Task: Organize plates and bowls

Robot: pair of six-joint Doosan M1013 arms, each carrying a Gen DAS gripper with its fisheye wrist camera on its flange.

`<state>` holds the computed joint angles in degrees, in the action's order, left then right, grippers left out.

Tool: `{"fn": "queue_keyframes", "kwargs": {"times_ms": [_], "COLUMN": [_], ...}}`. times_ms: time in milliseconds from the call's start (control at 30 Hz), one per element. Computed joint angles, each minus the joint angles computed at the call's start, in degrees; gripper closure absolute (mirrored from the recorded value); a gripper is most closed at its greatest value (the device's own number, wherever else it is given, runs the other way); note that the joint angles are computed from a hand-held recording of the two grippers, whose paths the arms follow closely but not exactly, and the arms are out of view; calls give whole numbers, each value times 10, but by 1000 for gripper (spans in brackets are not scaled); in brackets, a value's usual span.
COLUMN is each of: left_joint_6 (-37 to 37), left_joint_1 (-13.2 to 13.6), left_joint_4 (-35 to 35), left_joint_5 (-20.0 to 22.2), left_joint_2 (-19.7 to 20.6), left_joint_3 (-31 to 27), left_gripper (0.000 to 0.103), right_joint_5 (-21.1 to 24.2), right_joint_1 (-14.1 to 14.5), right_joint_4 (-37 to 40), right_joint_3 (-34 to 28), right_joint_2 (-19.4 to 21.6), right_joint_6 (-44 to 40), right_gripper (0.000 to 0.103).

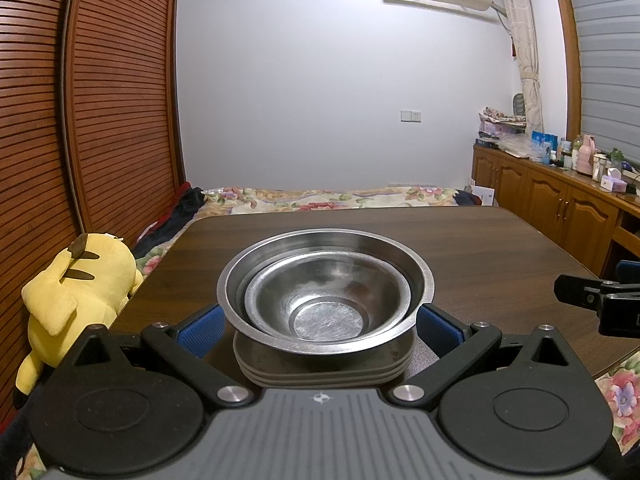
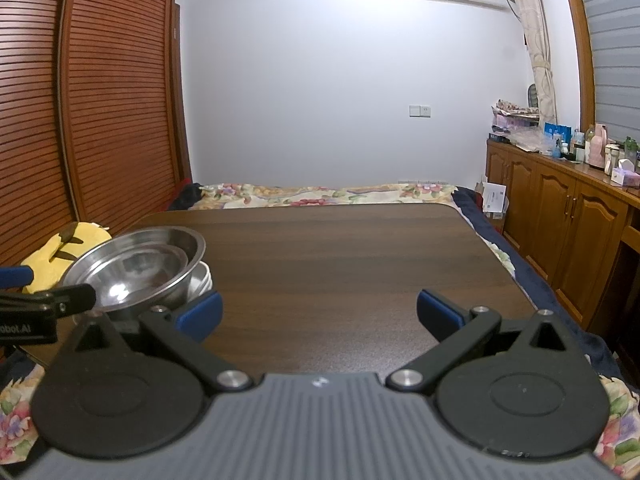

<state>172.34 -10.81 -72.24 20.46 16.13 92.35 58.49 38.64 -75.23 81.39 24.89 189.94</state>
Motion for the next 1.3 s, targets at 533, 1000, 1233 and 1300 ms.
{"fn": "queue_keyframes", "kwargs": {"times_ms": [533,1000,1233,1300], "left_joint_6": [0,1,3,4], "left_joint_1": [1,0,-1,0], "left_joint_4": [-1,-1,-3,-3], "left_joint_5": [1,1,1,1], "left_joint_2": [0,0,-1,-1], "left_joint_3": [-1,-1,0,0], "left_gripper": [0,0,0,0], "right_joint_5": [3,6,6,7], "right_joint_1": [-1,0,0,0], "right_joint_4": [2,0,1,2], "right_joint_3": [-3,-4,-5,-6], "right_joint_2": [2,3,4,4], "right_joint_6": [1,4,3,2], "right_gripper": [0,0,0,0]}}
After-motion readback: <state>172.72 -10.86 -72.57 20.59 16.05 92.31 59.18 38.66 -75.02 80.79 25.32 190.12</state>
